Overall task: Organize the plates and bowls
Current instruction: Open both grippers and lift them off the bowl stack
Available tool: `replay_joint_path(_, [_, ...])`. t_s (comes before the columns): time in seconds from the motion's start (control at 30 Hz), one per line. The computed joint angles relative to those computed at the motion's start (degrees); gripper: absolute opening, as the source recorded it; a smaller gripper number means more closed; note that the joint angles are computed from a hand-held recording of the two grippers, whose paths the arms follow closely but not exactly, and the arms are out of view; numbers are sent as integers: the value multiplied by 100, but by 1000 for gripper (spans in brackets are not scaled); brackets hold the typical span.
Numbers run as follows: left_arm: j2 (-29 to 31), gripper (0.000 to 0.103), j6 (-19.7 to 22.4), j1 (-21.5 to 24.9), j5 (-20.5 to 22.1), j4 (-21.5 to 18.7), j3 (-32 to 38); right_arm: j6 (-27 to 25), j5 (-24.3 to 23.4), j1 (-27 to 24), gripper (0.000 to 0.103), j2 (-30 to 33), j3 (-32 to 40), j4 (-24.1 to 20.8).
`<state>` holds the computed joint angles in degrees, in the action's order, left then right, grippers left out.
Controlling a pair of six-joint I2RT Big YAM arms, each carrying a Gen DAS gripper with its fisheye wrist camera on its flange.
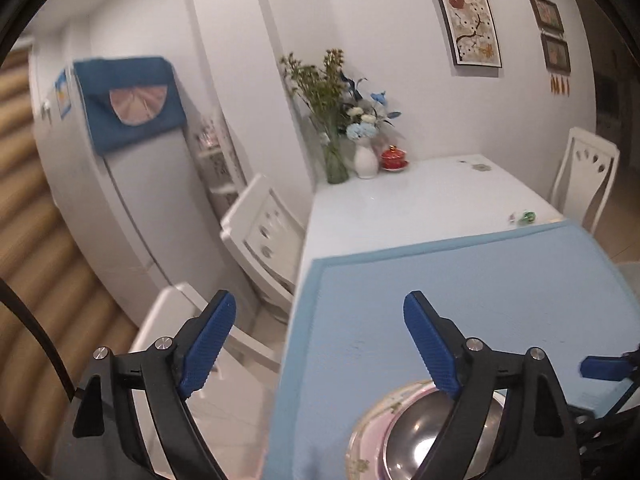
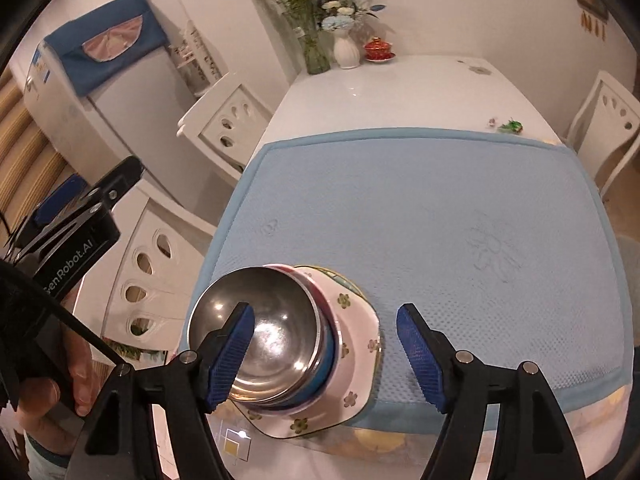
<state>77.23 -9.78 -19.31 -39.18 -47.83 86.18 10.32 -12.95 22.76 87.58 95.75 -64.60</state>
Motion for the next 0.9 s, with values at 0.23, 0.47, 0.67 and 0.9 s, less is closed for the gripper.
replay_joint_path(0.23, [207,91,-122,-34,420,-330,395,134,-100,-201,72,-7,-39,-1])
replay_joint_path(0.47, [297,92,-145,0,670,-493,642,33,76,-102,72,4,-22,-74])
replay_joint_path(0.67, [189,99,-400,-5,829,-794,424,-119,794,163,71,170,128,-554])
replay_joint_path(0.9, [386,99,-954,-4,1361,-1474,427,-41,1315,173,71,278,310,-657])
